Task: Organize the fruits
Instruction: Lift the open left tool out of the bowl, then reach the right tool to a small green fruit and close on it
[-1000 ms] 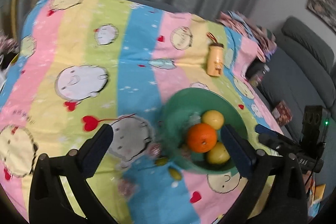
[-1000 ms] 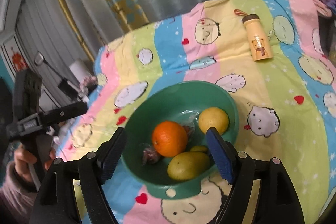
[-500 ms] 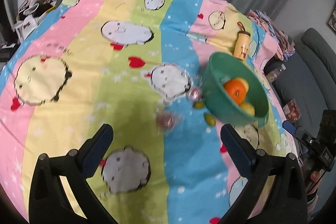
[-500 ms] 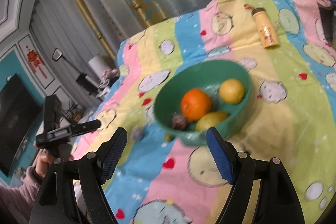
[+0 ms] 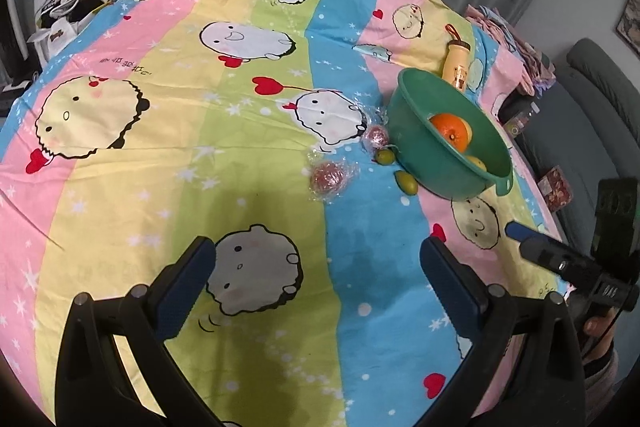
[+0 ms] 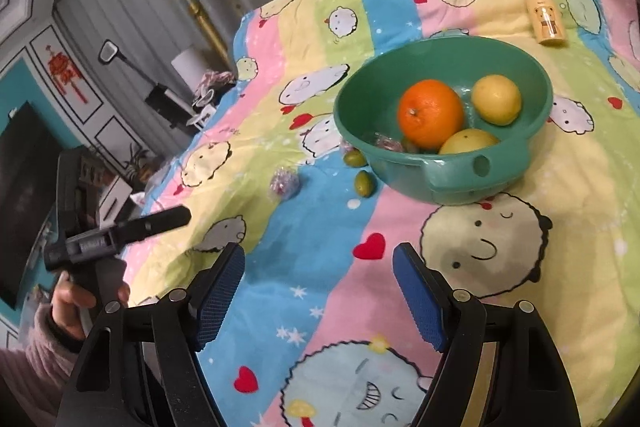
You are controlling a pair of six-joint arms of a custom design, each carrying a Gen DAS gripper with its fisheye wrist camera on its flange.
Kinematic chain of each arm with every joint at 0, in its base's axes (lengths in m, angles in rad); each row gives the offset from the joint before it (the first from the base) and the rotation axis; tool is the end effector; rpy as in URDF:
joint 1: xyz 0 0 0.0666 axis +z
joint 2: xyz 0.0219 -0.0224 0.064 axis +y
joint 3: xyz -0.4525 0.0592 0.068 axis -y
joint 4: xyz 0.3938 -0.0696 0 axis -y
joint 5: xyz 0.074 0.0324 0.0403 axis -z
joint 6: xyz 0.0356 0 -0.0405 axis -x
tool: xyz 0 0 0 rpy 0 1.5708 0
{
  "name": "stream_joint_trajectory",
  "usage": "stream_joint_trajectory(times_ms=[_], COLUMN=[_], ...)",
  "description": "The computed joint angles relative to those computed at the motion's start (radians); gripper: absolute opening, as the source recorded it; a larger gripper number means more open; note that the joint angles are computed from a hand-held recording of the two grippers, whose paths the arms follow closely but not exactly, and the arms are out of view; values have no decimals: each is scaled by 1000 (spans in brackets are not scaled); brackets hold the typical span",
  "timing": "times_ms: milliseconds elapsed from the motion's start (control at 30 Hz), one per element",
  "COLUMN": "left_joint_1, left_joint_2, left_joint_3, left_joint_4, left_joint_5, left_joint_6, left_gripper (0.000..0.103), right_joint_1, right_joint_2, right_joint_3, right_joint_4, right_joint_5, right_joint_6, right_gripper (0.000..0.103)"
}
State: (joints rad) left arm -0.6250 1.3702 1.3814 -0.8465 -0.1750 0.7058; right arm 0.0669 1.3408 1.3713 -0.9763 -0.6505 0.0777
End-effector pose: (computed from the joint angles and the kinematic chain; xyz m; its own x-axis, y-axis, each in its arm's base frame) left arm 0.3806 -0.2675 0.5110 -0.7699 -0.2321 -0.5944 -0.0236 0.9412 -0.3370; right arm 0.4359 0.0504 0.5156 -0.7751 -0.1138 -0.6214 -0.4683 0.7638 0.4442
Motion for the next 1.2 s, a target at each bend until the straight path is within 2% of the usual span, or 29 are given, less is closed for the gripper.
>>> stream_joint_trajectory(times_ms=[233, 367, 467, 533, 667, 767, 867, 967, 1033, 1100, 1200], left_joint_1=[8, 21, 34, 42, 42, 55, 68, 93, 106, 116, 133], left_joint_2=[26, 69, 107, 128, 151, 154, 164, 182, 199, 214, 224], left_joint_3=[2, 26, 54, 70, 89, 92, 120, 142, 158, 173, 173], left_joint_4=[49, 52, 51, 48, 57, 79, 95, 125, 131, 133, 159], left_joint_5=[22, 34, 43, 61, 62, 97, 125, 233, 272, 302, 375], left_joint_6=[-44, -90, -132, -154, -193, -211, -255, -282, -287, -297, -283], left_gripper=[102, 101, 99, 94, 92, 91, 85, 81, 77, 75, 75], right_joint_1=[35, 53, 72, 81, 92, 94, 94, 106, 115, 130, 145], right_joint_2=[14, 25, 43, 54, 74, 81, 95, 109, 121, 133, 152], right_joint_3=[-9, -11, 2, 6, 0, -6, -1, 3, 5, 12, 24], right_joint_4=[61, 129, 143, 142, 134, 138, 133, 141, 152, 160, 162], right_joint_5=[24, 26, 64, 94, 137, 158, 158, 181, 202, 270, 319], right_joint_6=[-100, -162, -186, -197, -203, -193, -191, -185, -200, -213, -222], right_gripper=[79, 79, 79, 79, 78, 75, 68, 60, 57, 55, 52])
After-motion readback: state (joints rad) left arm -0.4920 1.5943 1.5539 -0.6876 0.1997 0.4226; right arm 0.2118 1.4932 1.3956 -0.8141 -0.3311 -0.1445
